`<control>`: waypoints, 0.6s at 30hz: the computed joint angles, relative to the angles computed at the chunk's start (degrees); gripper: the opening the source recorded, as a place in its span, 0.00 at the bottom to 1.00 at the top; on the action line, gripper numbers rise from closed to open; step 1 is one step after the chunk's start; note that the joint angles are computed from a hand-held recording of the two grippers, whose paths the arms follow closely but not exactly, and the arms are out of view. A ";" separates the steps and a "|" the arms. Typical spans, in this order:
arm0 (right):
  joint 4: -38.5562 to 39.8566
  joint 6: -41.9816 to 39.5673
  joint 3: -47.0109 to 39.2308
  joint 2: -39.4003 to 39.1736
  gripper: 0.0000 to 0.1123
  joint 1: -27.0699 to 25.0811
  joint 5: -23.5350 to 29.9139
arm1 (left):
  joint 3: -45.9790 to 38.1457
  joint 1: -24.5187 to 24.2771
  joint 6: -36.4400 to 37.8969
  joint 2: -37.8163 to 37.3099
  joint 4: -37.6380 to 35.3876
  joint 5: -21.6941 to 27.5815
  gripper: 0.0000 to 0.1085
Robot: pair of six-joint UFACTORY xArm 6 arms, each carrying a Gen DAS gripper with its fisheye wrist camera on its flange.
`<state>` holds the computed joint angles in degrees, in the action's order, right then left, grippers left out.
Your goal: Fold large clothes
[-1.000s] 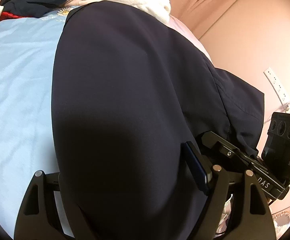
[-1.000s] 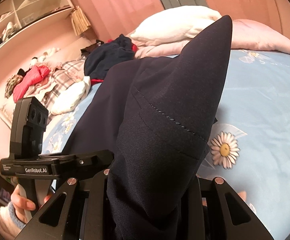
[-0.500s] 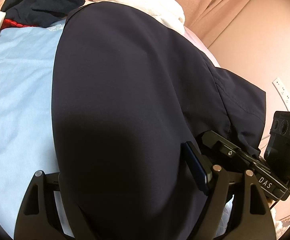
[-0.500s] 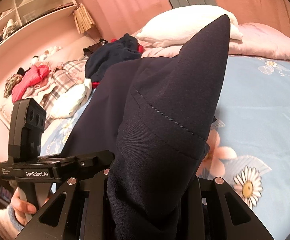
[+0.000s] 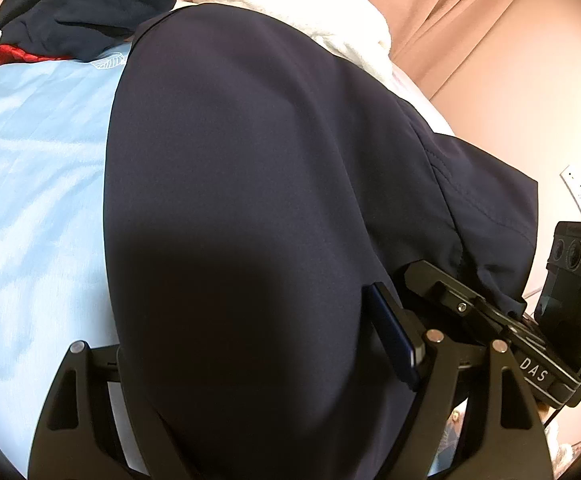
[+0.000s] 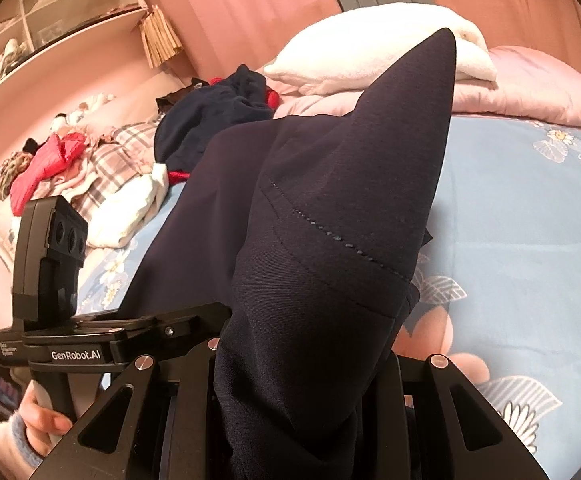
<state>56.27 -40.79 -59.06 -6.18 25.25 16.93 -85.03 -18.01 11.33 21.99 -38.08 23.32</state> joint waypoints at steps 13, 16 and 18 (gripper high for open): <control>-2.54 3.15 -1.99 2.64 0.27 -0.90 1.37 | -0.24 -0.06 -3.79 0.09 3.87 1.64 0.75; -3.41 3.98 -2.70 3.21 0.27 -1.24 1.94 | -0.96 -0.28 -6.45 -0.14 6.33 2.61 0.75; -4.33 4.99 -2.67 3.20 0.27 -1.36 2.14 | -2.28 -0.17 -7.82 0.39 7.66 3.55 0.75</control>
<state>51.93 -35.80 -61.73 -2.98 23.90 19.07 -87.31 -18.18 3.51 22.38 -30.42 26.87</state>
